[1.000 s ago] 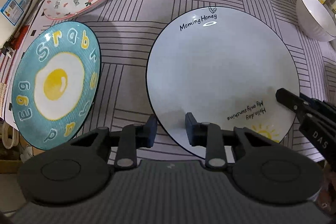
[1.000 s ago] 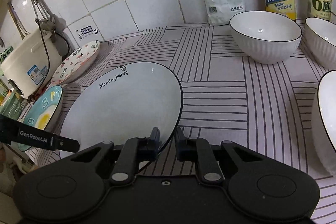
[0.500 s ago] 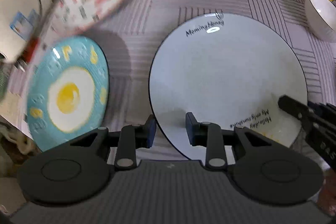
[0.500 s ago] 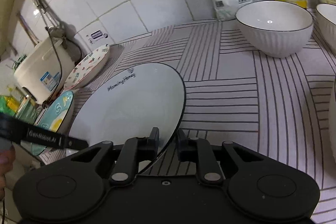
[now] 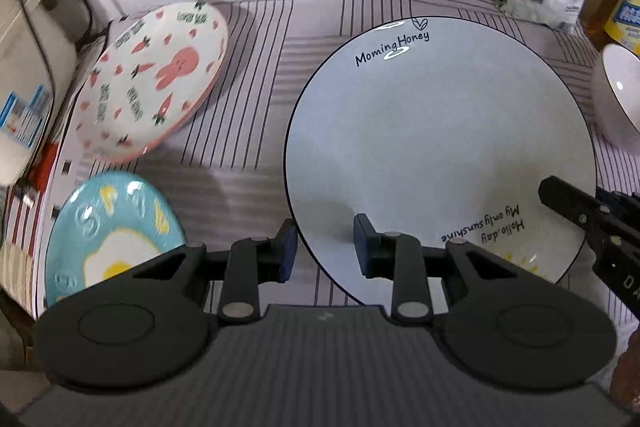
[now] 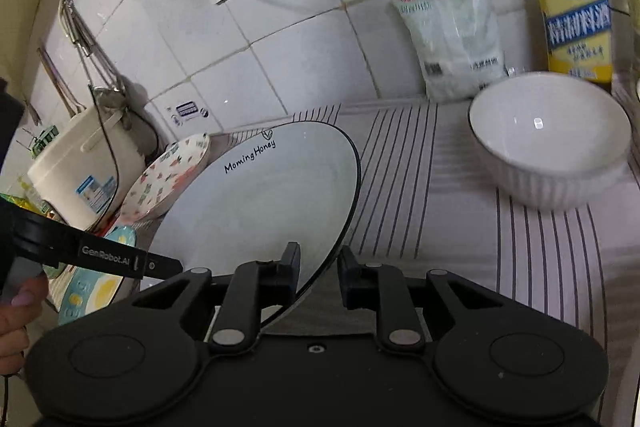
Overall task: Organize plates and bowls
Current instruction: 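Lift the white plate with both grippers and set it beside the white bowls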
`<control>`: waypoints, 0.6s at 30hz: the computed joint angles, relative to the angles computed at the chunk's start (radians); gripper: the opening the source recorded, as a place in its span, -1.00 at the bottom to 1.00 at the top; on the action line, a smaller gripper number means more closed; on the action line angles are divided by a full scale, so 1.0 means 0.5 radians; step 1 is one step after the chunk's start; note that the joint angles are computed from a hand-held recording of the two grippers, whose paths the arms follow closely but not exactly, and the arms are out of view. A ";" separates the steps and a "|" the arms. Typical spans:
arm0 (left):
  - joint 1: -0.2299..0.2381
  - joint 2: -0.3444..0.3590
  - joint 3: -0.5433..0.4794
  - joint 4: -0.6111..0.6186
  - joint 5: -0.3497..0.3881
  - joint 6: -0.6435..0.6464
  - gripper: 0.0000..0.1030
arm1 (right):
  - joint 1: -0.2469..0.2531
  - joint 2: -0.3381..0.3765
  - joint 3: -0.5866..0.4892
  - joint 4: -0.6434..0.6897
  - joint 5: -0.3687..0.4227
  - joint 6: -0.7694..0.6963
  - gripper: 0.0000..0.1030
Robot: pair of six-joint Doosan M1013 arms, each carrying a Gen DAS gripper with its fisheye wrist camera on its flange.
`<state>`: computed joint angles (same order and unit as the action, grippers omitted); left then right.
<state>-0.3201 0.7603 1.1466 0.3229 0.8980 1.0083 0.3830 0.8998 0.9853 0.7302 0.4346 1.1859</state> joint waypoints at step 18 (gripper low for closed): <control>0.035 0.161 -0.230 -0.069 -0.013 0.164 -0.45 | 0.051 0.216 -0.408 -1.051 0.168 1.101 -0.50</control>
<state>-0.3027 0.8408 1.0315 0.2886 0.8914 1.0901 0.4084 1.0080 0.7811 0.2049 0.5186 1.7364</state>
